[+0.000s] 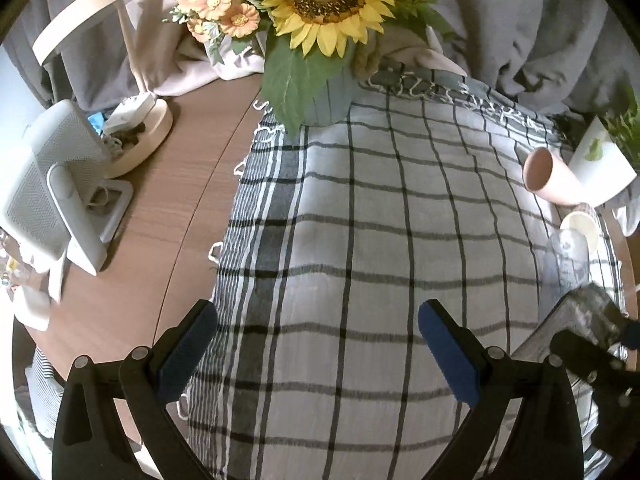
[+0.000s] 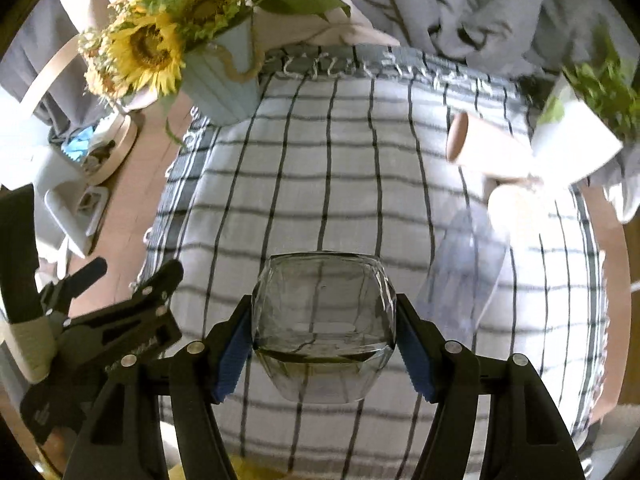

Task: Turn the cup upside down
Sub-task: 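Close the right gripper on the glass cup and lift it, then bring the glass cup to the left gripper while the left gripper closes on it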

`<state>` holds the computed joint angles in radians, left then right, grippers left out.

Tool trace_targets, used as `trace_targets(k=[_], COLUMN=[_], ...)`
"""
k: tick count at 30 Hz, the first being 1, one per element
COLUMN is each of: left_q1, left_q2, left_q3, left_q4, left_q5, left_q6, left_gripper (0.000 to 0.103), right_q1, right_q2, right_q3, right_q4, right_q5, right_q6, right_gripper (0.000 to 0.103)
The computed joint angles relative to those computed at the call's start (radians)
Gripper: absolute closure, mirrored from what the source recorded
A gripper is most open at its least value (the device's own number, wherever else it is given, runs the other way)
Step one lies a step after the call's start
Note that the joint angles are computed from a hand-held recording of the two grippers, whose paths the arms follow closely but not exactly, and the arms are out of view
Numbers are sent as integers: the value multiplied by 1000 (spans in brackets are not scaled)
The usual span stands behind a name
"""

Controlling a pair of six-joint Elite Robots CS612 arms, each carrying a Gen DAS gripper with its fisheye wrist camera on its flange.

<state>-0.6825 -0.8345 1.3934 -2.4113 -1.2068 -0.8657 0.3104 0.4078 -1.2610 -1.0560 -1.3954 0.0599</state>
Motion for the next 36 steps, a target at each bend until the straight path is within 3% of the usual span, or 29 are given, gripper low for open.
trace_targets(k=[8, 24, 36], left_q1=[5, 28, 32], left_q2=[-1, 21, 38], left_q3=[16, -8, -34], left_q4=[30, 110, 148], left_q5=[-33, -38, -56], left_q6=[-19, -62, -63], left_gripper=[0, 0, 1], right_q1=[-1, 23, 18], right_q2=[18, -4, -6], right_q3=[16, 145, 164], right_q4=[95, 15, 24], right_q5=[40, -42, -25], right_q6=[59, 113, 106], right_gripper=[37, 36, 36])
